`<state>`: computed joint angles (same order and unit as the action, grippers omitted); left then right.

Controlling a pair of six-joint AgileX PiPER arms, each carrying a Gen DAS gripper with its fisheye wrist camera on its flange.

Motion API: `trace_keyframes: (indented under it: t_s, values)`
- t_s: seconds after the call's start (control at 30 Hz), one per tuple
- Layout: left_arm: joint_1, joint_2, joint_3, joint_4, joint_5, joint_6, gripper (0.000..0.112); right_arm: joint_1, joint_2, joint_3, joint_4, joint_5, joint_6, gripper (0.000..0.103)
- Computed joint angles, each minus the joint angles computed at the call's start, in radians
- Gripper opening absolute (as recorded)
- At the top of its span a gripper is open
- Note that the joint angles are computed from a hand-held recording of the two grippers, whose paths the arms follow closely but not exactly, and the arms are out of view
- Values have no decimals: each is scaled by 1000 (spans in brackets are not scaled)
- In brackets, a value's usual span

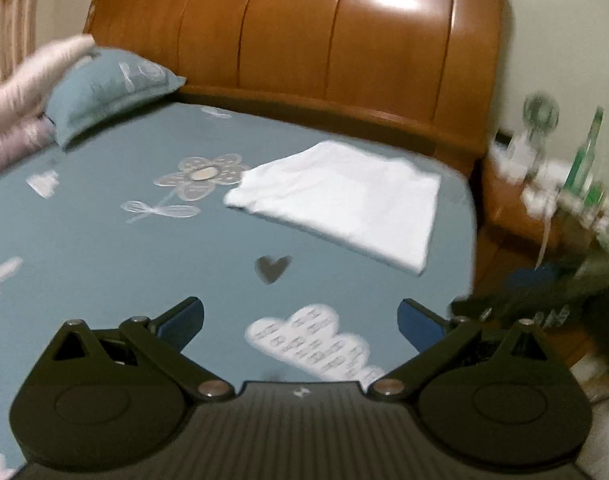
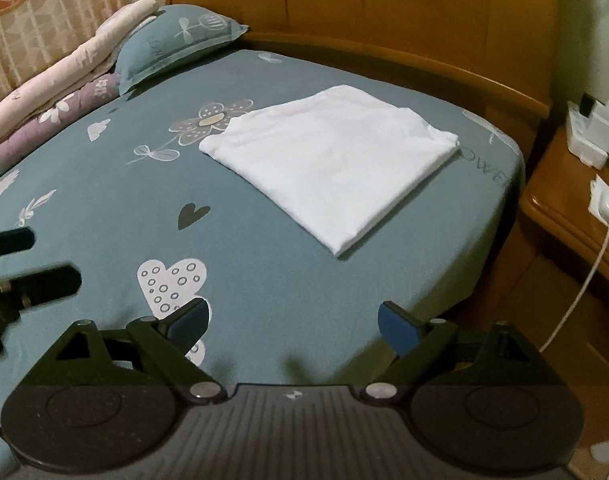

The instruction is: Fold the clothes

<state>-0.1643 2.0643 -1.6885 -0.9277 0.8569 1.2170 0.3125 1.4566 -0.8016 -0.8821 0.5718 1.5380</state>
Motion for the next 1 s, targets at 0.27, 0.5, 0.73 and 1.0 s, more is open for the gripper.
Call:
trace_keyframes:
  t_s: [0.27,0.5,0.73,1.0]
  values:
    - [-112,41,-112,154,-78,-238,102,-193,29,-28,201,-164,-329,95]
    - [-212,1,-65,308,-270,-395,102,-321,44,-75,560,-213,-739,96]
    - [-258,31,-143,484,-203,-523,102,-333,43,-85,593,-201,-764,96]
    - [-254,71,-262,612,-55,-661,102,-244,32,-136,366,-33,-497,100]
